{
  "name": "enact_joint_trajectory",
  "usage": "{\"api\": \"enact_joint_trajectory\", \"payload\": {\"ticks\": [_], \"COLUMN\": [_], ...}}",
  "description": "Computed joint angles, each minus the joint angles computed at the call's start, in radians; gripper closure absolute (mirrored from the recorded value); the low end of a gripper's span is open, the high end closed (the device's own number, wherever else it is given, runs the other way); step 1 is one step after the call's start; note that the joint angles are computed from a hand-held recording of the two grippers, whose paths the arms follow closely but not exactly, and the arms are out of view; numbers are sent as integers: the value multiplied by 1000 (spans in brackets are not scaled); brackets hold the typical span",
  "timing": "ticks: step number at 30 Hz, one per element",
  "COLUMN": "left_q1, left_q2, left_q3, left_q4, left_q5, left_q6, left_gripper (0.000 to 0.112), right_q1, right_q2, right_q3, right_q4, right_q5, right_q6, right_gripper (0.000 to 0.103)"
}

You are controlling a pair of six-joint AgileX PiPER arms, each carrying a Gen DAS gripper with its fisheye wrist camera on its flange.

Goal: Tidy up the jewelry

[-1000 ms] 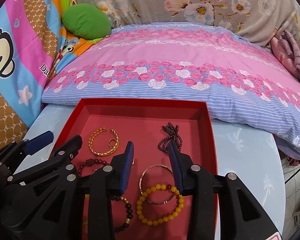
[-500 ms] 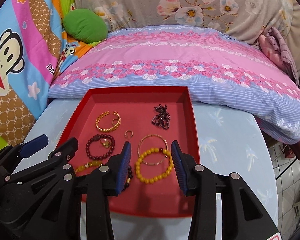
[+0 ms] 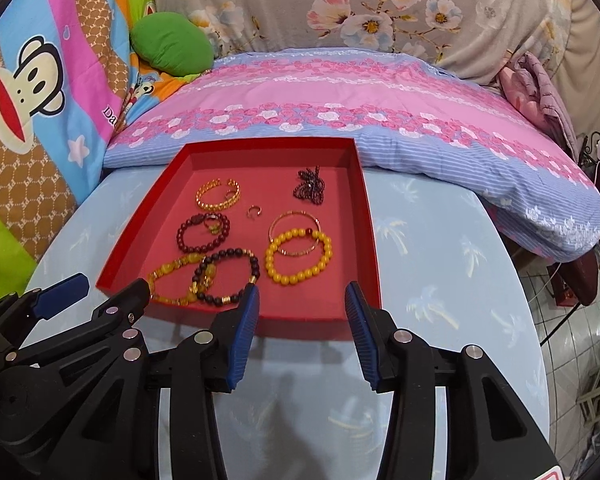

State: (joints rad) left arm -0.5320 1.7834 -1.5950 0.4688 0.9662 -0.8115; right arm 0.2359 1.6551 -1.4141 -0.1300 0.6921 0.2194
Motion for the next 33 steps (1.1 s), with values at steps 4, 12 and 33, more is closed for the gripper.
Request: {"api": "enact_joint_trajectory", "payload": {"ticks": [4, 12, 33], "left_q1": [-10, -30, -45], "left_q2": [-23, -52, -103], "left_q3": [51, 118, 201], "left_q4": [-5, 40, 82], "left_q5": [-11, -9, -13], "left_q6": [-21, -101, -160], "left_gripper": [55, 36, 19], "right_q1": [7, -7, -20], "right_q2": [-26, -64, -126], "right_q3": [48, 116, 198], "right_q4": [-18, -32, -77], "right_q5": [-5, -24, -62], "right_q6": [19, 48, 70], "right_gripper": [57, 44, 19]}}
